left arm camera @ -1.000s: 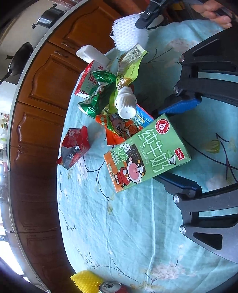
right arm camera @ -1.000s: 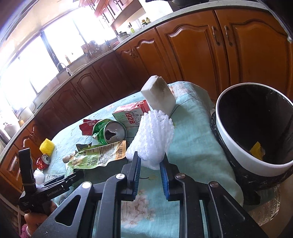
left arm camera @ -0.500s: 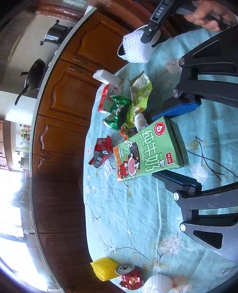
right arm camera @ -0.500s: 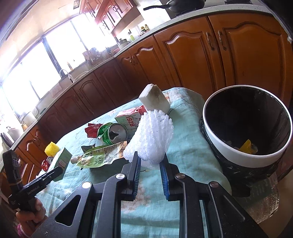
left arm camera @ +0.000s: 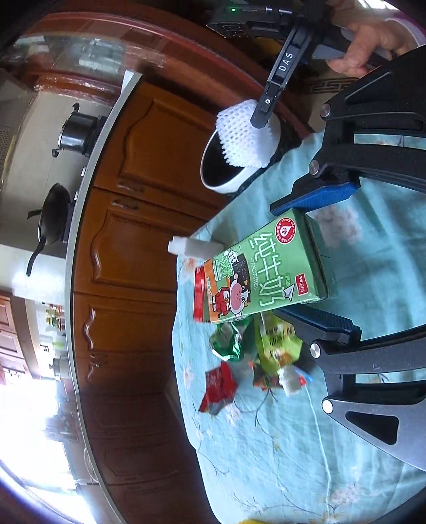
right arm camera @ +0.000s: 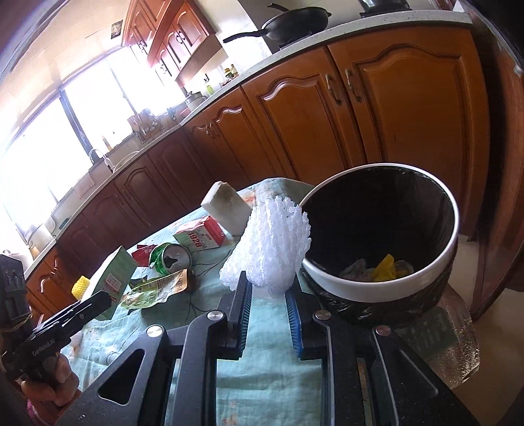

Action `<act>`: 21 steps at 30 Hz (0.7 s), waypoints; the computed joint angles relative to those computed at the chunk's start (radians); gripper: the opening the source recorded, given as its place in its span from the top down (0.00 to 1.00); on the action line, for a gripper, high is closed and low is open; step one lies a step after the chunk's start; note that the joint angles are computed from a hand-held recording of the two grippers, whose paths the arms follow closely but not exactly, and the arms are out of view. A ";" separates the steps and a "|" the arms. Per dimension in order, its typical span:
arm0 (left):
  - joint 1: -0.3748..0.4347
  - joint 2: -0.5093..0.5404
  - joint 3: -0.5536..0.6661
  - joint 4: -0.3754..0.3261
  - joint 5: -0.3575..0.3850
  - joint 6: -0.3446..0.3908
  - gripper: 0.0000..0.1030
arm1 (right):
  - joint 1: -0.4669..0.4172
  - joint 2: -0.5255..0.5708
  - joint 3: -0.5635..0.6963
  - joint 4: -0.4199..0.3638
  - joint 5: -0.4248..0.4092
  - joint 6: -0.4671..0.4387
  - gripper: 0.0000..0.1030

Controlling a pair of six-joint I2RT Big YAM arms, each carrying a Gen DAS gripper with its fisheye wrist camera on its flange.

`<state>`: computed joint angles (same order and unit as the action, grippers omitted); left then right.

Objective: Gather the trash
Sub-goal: 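Carry the carton and foam sleeve to the bin and open both tools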

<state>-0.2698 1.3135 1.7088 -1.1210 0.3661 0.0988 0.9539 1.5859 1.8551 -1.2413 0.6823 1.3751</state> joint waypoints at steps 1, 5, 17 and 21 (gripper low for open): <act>-0.013 0.013 0.009 0.001 0.005 0.003 0.49 | 0.000 -0.013 -0.014 -0.008 0.007 0.013 0.80; -0.072 0.059 0.043 0.002 0.005 0.008 0.49 | -0.006 -0.049 -0.051 -0.039 0.023 0.053 0.80; -0.172 0.201 0.158 -0.001 0.011 0.045 0.49 | -0.028 -0.135 -0.149 -0.083 0.037 0.114 0.80; -0.201 0.252 0.211 -0.014 0.011 0.050 0.49 | -0.042 -0.155 -0.173 -0.092 0.029 0.115 0.80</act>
<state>-0.4706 1.5656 1.9201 -1.1346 0.3766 0.1491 0.9123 1.4314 1.6826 -1.3338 0.7117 1.4900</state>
